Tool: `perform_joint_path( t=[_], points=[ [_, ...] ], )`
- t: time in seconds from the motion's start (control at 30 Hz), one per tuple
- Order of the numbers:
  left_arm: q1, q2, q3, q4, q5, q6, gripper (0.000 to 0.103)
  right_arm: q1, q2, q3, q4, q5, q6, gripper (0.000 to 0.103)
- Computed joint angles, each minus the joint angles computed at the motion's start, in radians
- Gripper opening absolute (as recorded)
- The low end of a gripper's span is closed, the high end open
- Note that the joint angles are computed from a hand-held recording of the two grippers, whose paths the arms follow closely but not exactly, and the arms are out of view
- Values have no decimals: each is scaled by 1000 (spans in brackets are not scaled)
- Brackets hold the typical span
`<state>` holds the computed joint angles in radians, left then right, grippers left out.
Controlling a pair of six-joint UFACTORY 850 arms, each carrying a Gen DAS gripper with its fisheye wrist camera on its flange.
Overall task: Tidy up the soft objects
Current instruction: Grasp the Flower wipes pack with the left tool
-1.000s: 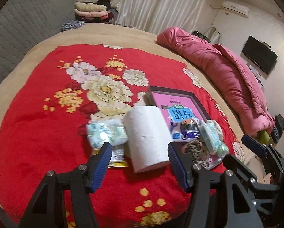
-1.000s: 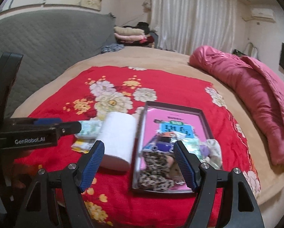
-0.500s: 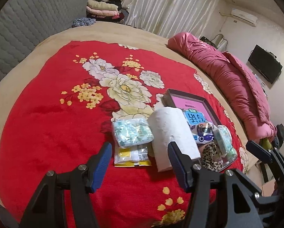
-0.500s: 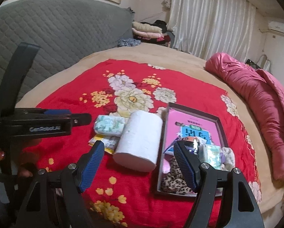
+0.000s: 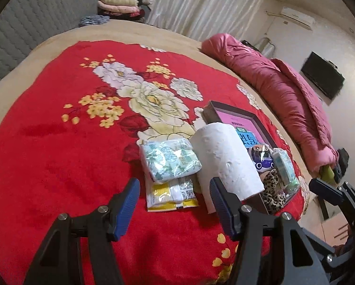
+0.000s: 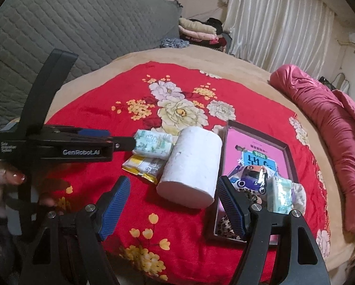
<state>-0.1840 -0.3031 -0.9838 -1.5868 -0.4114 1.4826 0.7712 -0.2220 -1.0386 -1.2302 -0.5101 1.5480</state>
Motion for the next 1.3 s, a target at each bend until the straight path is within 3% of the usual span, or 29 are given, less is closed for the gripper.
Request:
perform_joint_path(
  t=[0.13,0.37,0.5,0.63,1.1,1.2,1.3],
  points=[
    [-14,-45,-45,-10,19,84,61,-9,-6,1,16,19,-12,77],
    [-33,-125,-145,191,17,78,61,-27,-12,2,43,31,-27,77],
    [-34,-183,-215,388,-8,-46,61,-37,-10,9,46,48,-20,77],
    [-55,-214,-250,563,27,-134,61,-43,-9,16,57,60,-25,77],
    [-84,-268,-358,815,10,-263,65,-58,6,30,61,79,-7,77],
    [-96,-300,-399,950,-7,-380,65,-61,8,31,63,79,-8,77],
    [-98,-316,-415,992,-10,-421,65,-61,11,34,63,80,-3,77]
  ],
)
